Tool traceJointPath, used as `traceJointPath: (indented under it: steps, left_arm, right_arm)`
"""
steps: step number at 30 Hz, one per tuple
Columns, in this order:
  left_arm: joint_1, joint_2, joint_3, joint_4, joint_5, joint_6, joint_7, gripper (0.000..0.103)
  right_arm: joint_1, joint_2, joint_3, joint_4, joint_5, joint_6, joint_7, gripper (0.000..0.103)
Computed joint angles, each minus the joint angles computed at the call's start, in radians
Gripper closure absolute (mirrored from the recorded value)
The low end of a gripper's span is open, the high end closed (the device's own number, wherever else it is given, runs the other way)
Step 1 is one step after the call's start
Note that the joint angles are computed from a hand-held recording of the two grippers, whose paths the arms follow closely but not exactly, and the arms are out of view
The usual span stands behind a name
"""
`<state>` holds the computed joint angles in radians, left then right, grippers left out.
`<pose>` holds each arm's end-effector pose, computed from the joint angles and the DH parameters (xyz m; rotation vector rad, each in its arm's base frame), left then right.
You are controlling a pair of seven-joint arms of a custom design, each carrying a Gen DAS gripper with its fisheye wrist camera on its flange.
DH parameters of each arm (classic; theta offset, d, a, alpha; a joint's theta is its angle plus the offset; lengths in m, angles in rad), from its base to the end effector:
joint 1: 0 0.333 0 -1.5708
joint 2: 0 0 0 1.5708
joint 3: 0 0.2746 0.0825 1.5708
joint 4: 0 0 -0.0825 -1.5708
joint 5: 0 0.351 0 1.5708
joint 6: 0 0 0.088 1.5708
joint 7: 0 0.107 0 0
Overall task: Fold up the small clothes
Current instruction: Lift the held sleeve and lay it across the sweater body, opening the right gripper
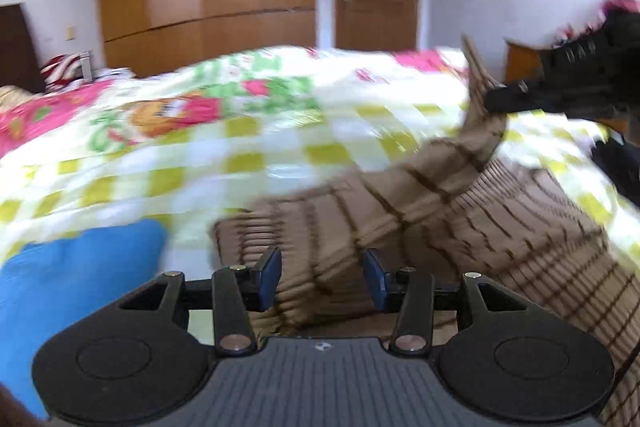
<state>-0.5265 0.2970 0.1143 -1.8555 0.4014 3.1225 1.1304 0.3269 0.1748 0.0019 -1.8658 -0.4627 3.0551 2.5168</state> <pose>0.5624 -0.2904 0.4539 -1.3290 1.9871 -1.0478 0.5688 0.2310 0.5146 -1.3835 1.6544 -0.4860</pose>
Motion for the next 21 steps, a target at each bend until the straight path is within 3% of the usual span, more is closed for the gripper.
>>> traceJointPath:
  steps: [2,3,5,6,10,11,13,16,17,20,21]
  left_arm:
    - [0.038,0.045,-0.074,0.066,-0.033,-0.081,0.083,0.044]
    - [0.035,0.068,-0.084,0.096,-0.031,-0.114,0.099,0.044]
    - [0.019,0.086,-0.084,0.124,-0.006,-0.160,0.106,0.044]
    - [0.008,0.096,-0.080,0.140,0.012,-0.177,0.098,0.044]
    - [0.002,0.105,-0.091,0.177,0.069,-0.240,0.094,0.044]
    - [0.002,0.100,-0.094,0.176,0.084,-0.249,0.090,0.044]
    - [0.010,0.107,-0.106,0.192,0.100,-0.258,0.084,0.044]
    - [0.023,0.101,-0.118,0.184,0.110,-0.228,0.070,0.044]
    - [0.025,0.103,-0.119,0.183,0.110,-0.214,0.065,0.044]
    - [0.030,0.118,-0.124,0.195,0.097,-0.211,0.075,0.044]
    - [0.032,0.123,-0.126,0.201,0.091,-0.214,0.081,0.044]
  right_arm:
    - [-0.038,-0.013,0.013,-0.072,0.054,-0.012,-0.038,0.098]
    - [-0.062,-0.012,0.033,-0.100,0.104,-0.006,-0.077,0.098]
    - [-0.113,-0.001,0.088,-0.141,0.238,0.024,-0.165,0.097]
    - [-0.130,0.000,0.105,-0.158,0.284,0.048,-0.193,0.090]
    - [-0.134,0.006,0.103,-0.183,0.340,0.093,-0.208,0.088]
    - [-0.122,-0.001,0.086,-0.188,0.333,0.094,-0.198,0.086]
    - [-0.151,-0.013,0.111,-0.203,0.376,0.104,-0.224,0.082]
    - [-0.252,-0.005,0.220,-0.203,0.528,0.118,-0.313,0.074]
    - [-0.258,0.000,0.224,-0.199,0.547,0.118,-0.318,0.071]
    - [-0.254,0.037,0.218,-0.153,0.586,0.110,-0.318,0.072]
    - [-0.226,0.049,0.183,-0.128,0.547,0.088,-0.266,0.082]
